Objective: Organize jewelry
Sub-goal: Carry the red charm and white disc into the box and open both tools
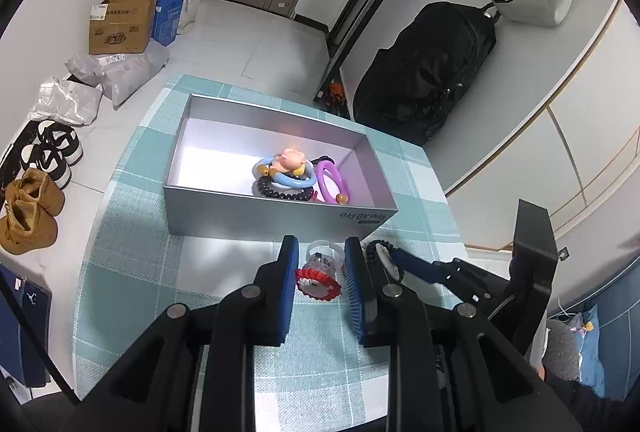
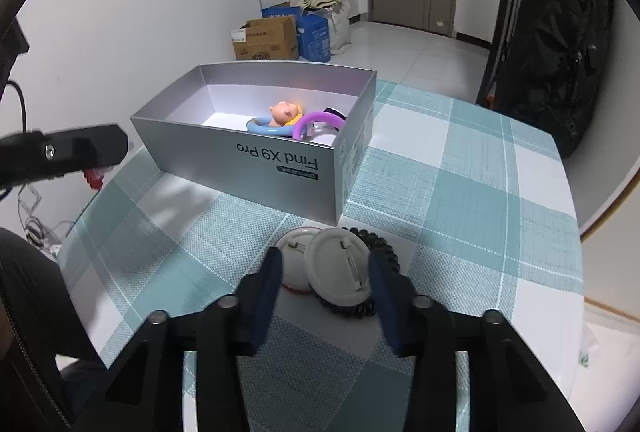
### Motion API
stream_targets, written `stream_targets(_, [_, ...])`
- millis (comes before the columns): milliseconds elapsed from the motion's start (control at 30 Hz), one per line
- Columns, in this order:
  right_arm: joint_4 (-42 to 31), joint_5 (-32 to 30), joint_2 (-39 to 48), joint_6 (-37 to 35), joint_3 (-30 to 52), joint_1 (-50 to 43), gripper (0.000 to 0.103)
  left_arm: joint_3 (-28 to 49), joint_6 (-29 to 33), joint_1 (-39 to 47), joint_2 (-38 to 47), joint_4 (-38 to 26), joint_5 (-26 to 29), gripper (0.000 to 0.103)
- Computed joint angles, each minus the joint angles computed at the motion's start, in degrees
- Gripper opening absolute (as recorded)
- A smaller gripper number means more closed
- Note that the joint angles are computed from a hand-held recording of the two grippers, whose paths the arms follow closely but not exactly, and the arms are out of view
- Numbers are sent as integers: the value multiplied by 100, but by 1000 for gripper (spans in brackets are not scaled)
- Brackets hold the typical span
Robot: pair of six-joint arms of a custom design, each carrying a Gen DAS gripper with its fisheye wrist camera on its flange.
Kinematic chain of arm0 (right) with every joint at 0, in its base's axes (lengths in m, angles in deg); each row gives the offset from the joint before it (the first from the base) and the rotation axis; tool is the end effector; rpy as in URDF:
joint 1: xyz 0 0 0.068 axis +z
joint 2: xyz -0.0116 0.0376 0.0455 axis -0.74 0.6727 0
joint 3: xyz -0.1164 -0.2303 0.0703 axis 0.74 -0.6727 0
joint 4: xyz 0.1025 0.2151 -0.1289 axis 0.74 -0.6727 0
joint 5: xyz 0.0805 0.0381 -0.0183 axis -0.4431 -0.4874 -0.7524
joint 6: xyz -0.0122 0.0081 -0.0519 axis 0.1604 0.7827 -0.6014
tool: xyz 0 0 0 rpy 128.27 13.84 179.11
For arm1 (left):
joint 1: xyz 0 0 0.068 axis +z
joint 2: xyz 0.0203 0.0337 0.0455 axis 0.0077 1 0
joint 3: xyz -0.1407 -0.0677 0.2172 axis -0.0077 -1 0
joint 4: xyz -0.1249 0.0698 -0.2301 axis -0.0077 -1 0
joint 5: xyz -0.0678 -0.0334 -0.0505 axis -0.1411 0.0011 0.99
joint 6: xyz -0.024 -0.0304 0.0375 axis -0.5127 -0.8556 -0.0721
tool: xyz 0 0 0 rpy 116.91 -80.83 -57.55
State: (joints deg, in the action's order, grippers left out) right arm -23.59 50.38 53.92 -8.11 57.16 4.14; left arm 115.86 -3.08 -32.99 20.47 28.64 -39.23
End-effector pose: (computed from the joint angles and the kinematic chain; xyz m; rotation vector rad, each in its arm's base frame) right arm 0.1457 0.1600 0.1470 -0.0058 2.4805 0.0843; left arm 0.2250 -0.1631 0.1831 0.4996 2.4602 -0.8186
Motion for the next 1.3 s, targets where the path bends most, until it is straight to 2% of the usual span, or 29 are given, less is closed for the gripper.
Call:
stream_targets(33, [-55, 63, 92, -17, 62, 37, 28, 6, -15, 7, 19, 15, 16, 18])
stream_targets(100, [-79, 169, 135, -15, 84, 110, 24, 23, -15, 36, 52, 7, 63, 18])
stream_targets(400, [192, 11, -488, 117, -229, 104, 20, 80, -67, 97, 131, -10, 191, 18])
stream_targets(433, [251, -65, -600, 137, -301, 49, 13, 83, -67, 96, 141, -12, 197, 18])
stream_targets(500, [322, -183, -796, 221, -418, -60, 6, 80, -76, 89, 140, -18, 193, 18])
stream_targets(700, [273, -403, -1400, 589, -681, -341, 6, 79, -74, 37, 119, -9, 157, 18])
stream_targets(933, [74, -303, -2141, 801, -762, -284, 6, 41, -77, -7, 15, 54, 96, 18])
stream_targets(1167, [76, -258, -2400, 493, -497, -243, 6, 88, -127, -59, 21, 160, 36, 18])
stream_targets(1300, [302, -538, -2199, 156, -282, -476, 6, 226, -188, -110, 132, 250, 61, 18])
